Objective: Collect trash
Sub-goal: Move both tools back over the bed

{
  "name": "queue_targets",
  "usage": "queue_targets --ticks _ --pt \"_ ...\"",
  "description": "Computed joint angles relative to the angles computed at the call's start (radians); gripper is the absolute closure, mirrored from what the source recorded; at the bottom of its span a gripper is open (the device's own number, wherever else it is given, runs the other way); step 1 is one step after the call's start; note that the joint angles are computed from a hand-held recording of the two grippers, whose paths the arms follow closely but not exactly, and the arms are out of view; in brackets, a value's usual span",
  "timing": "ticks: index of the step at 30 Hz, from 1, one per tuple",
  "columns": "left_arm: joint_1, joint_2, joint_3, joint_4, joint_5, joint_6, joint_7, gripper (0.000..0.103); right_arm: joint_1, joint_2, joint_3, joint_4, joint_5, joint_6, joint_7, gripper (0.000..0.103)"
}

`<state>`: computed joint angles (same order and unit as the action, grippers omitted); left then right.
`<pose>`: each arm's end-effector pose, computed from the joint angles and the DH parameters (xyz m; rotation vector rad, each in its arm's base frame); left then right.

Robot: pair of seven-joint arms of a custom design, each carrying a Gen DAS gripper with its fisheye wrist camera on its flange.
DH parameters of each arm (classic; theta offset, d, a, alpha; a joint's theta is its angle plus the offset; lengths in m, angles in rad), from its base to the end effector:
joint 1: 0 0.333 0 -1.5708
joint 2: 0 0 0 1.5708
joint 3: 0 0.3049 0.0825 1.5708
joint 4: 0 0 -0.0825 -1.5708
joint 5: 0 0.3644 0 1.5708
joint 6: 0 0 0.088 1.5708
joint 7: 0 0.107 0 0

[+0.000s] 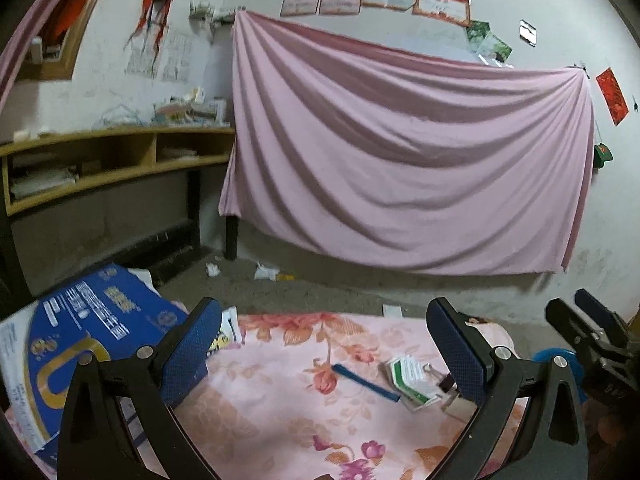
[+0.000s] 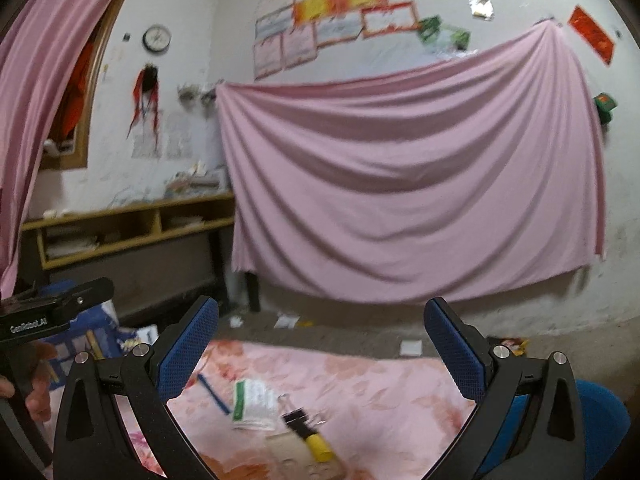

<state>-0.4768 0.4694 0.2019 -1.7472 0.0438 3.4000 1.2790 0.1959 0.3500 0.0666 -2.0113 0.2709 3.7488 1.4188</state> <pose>0.6488 -0.2153 0.4598 -1.4582 1.6379 -1.2512 0.6041 0.1200 0.4534 -1.3617 1.3053 -0.9924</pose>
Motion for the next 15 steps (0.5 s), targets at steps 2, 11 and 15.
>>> queue_targets --ticks 2,11,15 --pt "0.062 0.002 -0.064 0.013 0.035 -0.039 -0.006 0.003 -0.017 0.015 0.012 0.027 -0.039 -0.054 0.017 0.0" --pt "0.275 0.072 -0.307 0.142 0.183 -0.272 -0.011 0.009 -0.228 0.056 0.201 0.121 -0.258 -0.363 0.144 0.022" --pt "0.358 0.122 -0.418 0.219 0.176 -0.399 0.037 0.029 -0.322 0.097 0.323 0.189 -0.241 -0.534 0.083 0.037"
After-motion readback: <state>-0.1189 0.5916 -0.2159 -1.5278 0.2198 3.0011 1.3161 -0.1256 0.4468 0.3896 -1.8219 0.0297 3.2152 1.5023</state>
